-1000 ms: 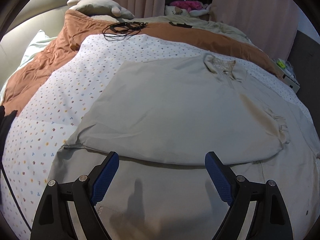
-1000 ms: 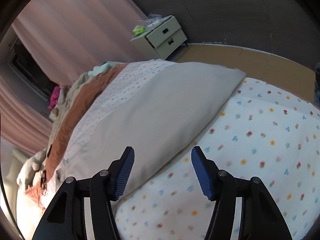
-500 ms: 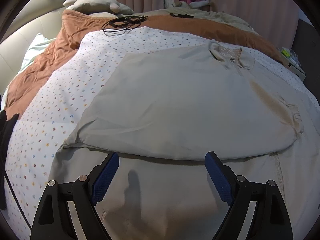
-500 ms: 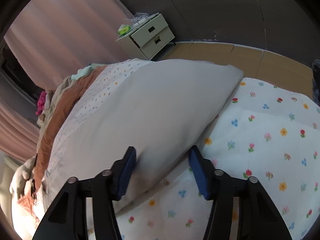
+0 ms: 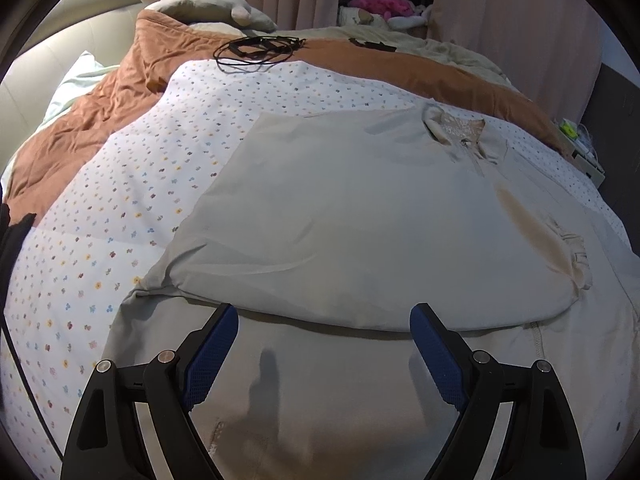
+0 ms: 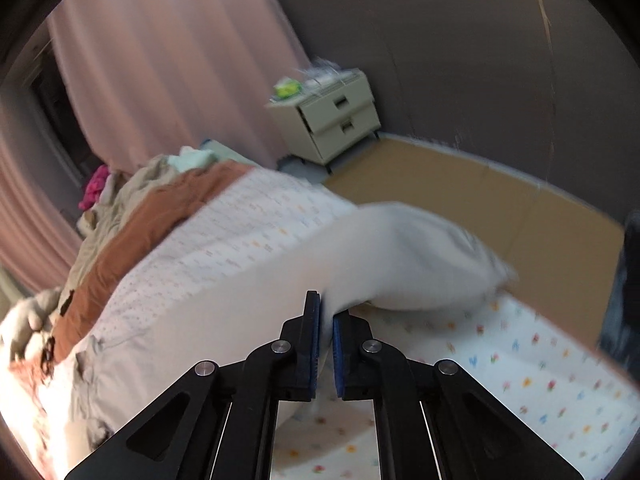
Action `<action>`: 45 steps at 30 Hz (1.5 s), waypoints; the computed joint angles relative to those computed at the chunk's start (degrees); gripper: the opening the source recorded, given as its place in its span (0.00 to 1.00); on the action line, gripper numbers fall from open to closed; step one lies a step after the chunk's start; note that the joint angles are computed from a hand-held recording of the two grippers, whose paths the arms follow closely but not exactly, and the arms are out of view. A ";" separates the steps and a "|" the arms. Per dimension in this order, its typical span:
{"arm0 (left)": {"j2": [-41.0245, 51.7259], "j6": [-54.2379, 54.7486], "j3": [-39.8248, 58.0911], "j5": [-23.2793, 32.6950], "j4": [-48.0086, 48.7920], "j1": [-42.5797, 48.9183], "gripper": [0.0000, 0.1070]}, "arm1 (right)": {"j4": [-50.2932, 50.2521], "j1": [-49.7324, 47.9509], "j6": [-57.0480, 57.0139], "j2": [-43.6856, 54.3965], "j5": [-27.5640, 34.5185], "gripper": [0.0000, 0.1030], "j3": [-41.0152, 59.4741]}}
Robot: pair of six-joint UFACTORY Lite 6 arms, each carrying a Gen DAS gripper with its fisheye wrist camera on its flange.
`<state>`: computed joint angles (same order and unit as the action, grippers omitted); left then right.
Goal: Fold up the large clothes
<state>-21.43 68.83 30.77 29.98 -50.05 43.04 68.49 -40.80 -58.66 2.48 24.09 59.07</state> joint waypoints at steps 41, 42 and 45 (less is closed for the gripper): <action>12.04 5.22 18.95 30.95 -4.38 22.25 0.83 | -106.35 86.81 124.69 17.12 4.77 0.06 27.72; 11.79 5.36 18.91 30.99 -4.40 22.33 0.83 | -102.49 87.00 122.83 19.38 3.08 0.07 27.62; 11.76 5.77 19.10 30.98 -4.35 22.55 0.83 | -86.41 86.35 111.49 21.62 -2.75 0.34 24.26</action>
<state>-9.67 74.60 49.87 60.96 -54.41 65.59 -17.92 45.55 52.83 24.10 21.33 83.33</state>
